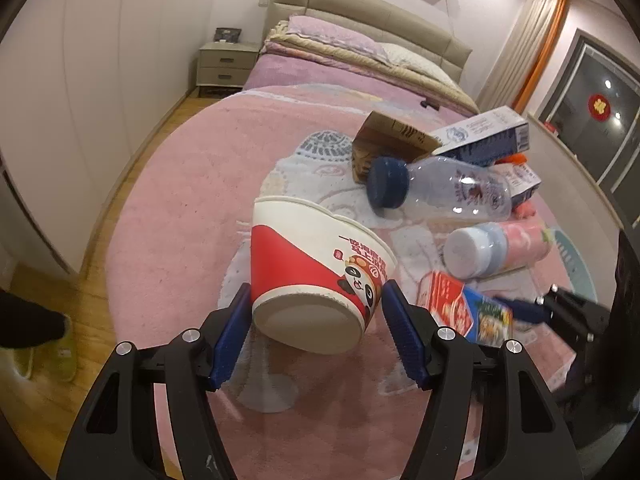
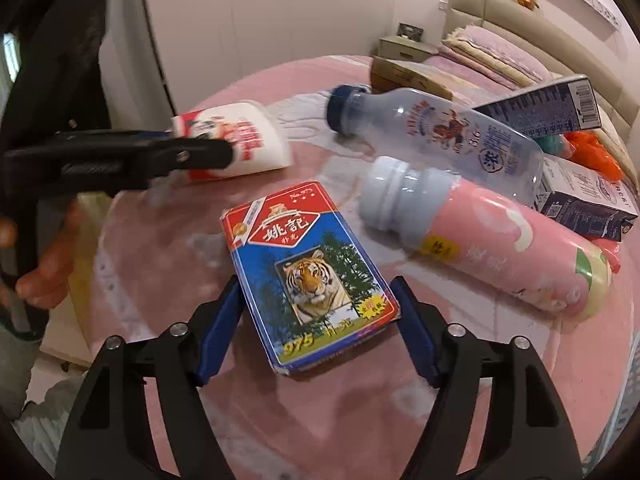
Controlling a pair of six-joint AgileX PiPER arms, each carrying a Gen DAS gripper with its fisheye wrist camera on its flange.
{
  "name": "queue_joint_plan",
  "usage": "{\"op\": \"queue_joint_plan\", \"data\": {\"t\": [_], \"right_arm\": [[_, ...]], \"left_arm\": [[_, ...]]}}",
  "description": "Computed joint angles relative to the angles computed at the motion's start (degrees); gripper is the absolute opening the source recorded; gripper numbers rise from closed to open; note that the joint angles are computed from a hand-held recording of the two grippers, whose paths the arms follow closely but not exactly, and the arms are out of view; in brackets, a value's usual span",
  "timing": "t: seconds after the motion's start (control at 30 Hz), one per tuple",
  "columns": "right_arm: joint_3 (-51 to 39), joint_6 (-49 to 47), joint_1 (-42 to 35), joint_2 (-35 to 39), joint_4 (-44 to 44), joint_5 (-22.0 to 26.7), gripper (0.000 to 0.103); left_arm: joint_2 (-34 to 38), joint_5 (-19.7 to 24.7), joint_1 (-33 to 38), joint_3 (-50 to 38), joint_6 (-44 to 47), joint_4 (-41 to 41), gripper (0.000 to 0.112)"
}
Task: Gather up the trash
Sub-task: 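Grasp the tiger-print card box with the right gripper, then carry the paper cup and card box over the basket and release both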
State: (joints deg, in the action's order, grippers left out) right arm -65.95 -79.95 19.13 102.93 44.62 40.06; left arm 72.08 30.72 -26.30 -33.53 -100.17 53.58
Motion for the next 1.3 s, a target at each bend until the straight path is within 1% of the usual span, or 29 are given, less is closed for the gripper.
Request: {"op": "queue_joint_plan", "data": {"t": [0.07,0.17,0.27,0.4,0.47,0.5,0.6,0.67,0.7,0.77,0.83,1.0,1.17,1.27,1.3], "right_arm": [[2.14,-2.27,-0.29,-1.53,2.27,0.18,0.067],[4.53,-5.05,-2.48,-4.45,4.9,2.16,0.066],[3.55,-4.67,-3.83,-5.21,6.37,3.31,0.066],[2.35,-2.77,-7.13,-6.66,7.39,4.28,0.066],[1.64,-1.86,-10.01,-7.45,7.77,5.39,0.066],[1.21,-1.49,-11.21,-7.65,8.0,5.16,0.066],[-0.8,0.7,-15.4,-7.39,7.55,6.16,0.066],[-2.42,2.96,-17.01,-6.66,6.78,4.56,0.066],[-3.62,3.67,-18.05,-5.86,6.71,4.49,0.066],[-6.79,4.89,-21.88,-4.22,6.66,6.05,0.066],[-8.82,6.69,-24.11,-3.13,6.34,5.69,0.066],[-16.64,13.37,-29.91,2.28,4.5,5.63,0.066],[-26.23,22.38,-34.67,9.35,0.63,6.49,0.066],[-31.03,27.44,-36.8,12.9,-2.26,5.94,0.066],[-32.72,29.11,-37.37,14.12,-3.13,6.03,0.066]], "left_arm": [[-1.08,0.05,-0.64,0.42,-1.95,1.74,0.063],[-2.34,1.13,-2.6,0.46,-5.12,4.42,0.063],[-3.36,2.63,-4.77,-0.35,-7.35,6.48,0.063],[-3.31,4.21,-6.91,-3.01,-7.78,8.04,0.063],[-1.99,5.15,-8.08,-5.33,-7.26,8.68,0.063],[-1.15,5.15,-8.42,-6.46,-7.09,9.16,0.063],[2.61,4.17,-8.97,-11.0,-5.68,9.83,0.063],[6.05,2.97,-9.18,-14.8,-4.23,9.74,0.063],[7.71,2.3,-9.26,-16.62,-3.5,9.71,0.063],[11.92,0.64,-9.32,-21.47,-0.57,8.76,0.063],[15.8,-0.51,-9.44,-26.05,2.77,7.2,0.063],[26.08,-1.44,-9.96,-39.98,15.69,-1.38,0.063],[37.03,-0.98,-9.9,-56.5,33.14,-15.25,0.063],[44.29,1.07,-9.85,-67.79,43.86,-24.27,0.063],[47.64,2.55,-9.72,-73.21,48.34,-28.37,0.063]]}}
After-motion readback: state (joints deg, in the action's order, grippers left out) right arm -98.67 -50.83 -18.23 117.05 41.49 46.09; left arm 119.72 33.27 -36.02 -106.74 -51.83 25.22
